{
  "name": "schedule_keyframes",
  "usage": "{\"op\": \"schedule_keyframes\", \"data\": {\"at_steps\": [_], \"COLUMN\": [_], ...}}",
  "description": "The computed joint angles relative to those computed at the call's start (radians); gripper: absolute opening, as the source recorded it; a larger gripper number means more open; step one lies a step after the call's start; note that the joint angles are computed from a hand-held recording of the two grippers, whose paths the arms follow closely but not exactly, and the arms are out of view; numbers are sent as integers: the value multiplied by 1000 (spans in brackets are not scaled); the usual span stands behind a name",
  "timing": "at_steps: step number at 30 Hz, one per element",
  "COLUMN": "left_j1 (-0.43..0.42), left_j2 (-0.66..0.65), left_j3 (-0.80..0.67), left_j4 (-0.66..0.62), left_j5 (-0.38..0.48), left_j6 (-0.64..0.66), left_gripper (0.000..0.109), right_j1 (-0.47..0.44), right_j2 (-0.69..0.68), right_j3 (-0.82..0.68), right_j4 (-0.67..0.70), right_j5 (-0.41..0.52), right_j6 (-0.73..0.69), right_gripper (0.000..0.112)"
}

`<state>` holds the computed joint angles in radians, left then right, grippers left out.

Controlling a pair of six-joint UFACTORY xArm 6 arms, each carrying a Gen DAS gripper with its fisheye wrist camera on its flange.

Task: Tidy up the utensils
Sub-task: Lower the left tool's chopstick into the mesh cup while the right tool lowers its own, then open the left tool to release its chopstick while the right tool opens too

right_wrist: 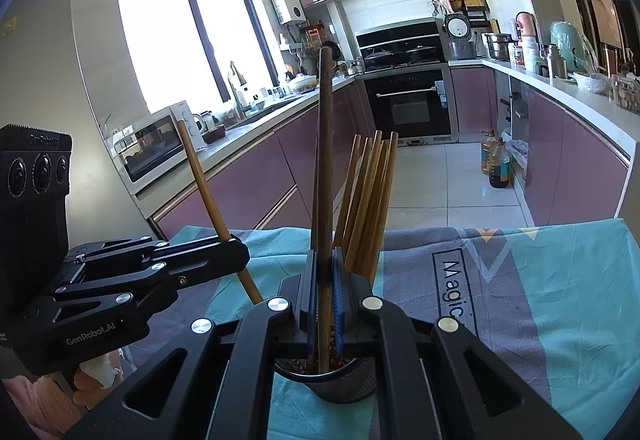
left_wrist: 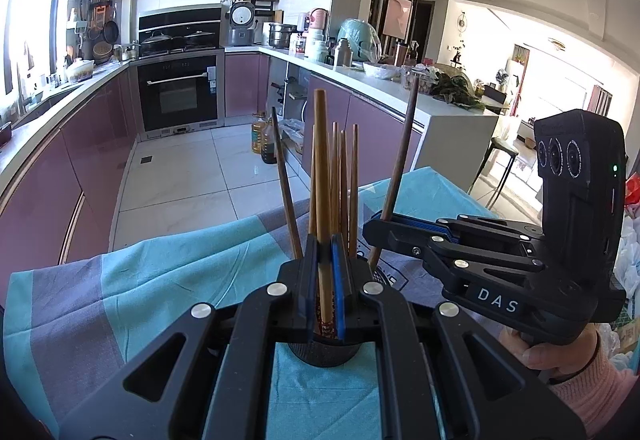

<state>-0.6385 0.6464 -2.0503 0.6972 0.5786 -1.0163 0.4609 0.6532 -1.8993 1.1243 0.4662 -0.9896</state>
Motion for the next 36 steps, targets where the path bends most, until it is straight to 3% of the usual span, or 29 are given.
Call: {"op": "schedule_keyframes", "data": {"at_steps": [15, 26, 29, 33, 36], "left_j1": [23, 38, 43, 53, 51], "left_j2": [124, 171, 142, 51, -35], "left_j3": [-171, -206, -152, 2, 126], "left_j4": [-83, -146, -103, 37, 213], "left_j5": [58, 44, 24, -36, -27], "left_j6": [90, 140, 93, -61, -242], "left_gripper": [8, 10, 25, 42, 57], "right_j1": [-1, -3, 0, 12, 26], "right_j2": [40, 58, 42, 2, -37], "right_j3": [-50, -61, -34, 30, 88], "right_j4": [-63, -92, -87, -35, 30], "right_j5": [3, -1, -12, -41, -78], "right_j6": [76, 114, 100, 30, -58], "right_gripper": [6, 8, 14, 35, 53]}}
